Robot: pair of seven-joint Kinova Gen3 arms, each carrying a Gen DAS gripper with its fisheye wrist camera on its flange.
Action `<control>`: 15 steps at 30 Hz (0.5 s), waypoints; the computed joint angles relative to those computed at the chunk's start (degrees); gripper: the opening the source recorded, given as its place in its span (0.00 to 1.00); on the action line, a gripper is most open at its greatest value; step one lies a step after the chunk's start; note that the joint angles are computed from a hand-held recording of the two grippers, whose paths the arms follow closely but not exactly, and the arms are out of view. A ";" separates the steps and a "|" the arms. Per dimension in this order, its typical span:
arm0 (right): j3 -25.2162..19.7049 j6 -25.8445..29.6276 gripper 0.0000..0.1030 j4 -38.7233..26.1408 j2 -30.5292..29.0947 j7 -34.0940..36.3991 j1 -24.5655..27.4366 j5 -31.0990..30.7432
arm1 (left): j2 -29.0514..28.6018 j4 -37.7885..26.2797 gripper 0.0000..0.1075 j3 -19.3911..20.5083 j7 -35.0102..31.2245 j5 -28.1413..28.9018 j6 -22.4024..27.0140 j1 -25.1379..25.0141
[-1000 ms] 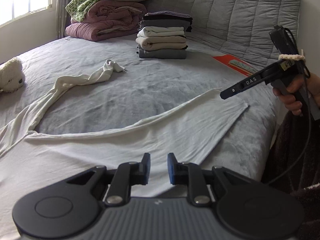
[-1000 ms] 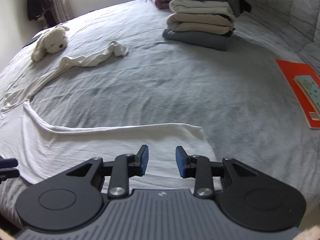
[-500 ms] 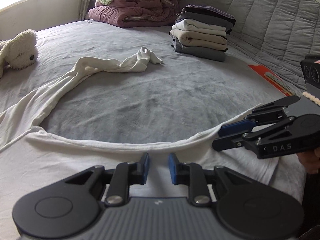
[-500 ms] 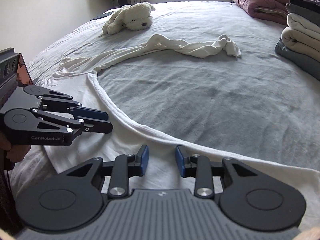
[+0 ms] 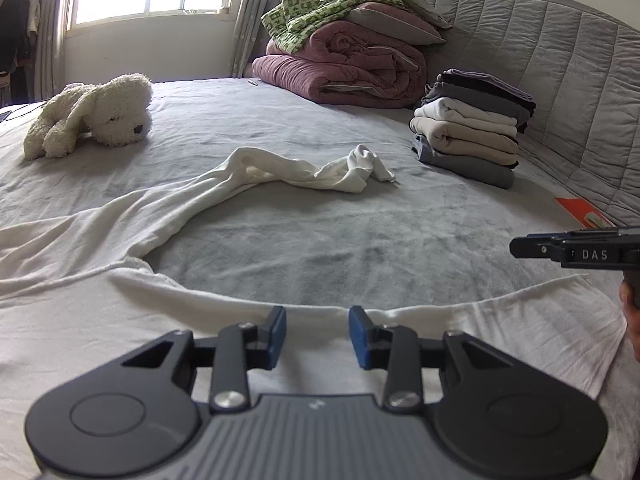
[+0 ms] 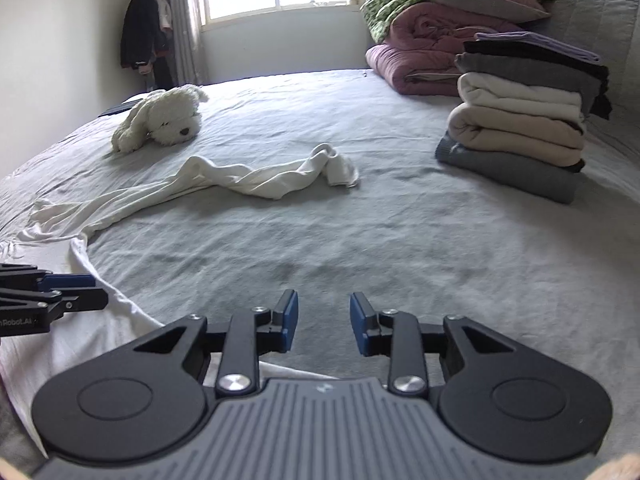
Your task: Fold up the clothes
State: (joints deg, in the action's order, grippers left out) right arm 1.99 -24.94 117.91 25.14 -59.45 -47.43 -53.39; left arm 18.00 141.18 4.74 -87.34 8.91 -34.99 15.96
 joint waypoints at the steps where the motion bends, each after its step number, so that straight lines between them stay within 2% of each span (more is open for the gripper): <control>1: 0.70 -1.05 0.38 1.21 -0.71 0.41 -0.49 -1.15 | 0.00 0.12 0.34 -0.41 -1.06 0.91 -0.24 0.84; 3: 0.86 -3.60 0.43 3.49 -1.88 1.08 -0.70 -3.29 | -0.17 0.17 0.35 -0.71 -2.09 2.02 -0.24 1.52; 10: -0.56 -12.04 0.49 11.16 -5.59 5.98 -0.20 -15.38 | -0.09 0.02 0.38 -1.03 -4.28 4.93 -0.42 3.37; 15: -3.64 -11.30 0.49 12.50 -6.19 6.32 3.76 -16.92 | 1.26 -0.33 0.39 -1.86 -7.87 9.05 -0.60 6.10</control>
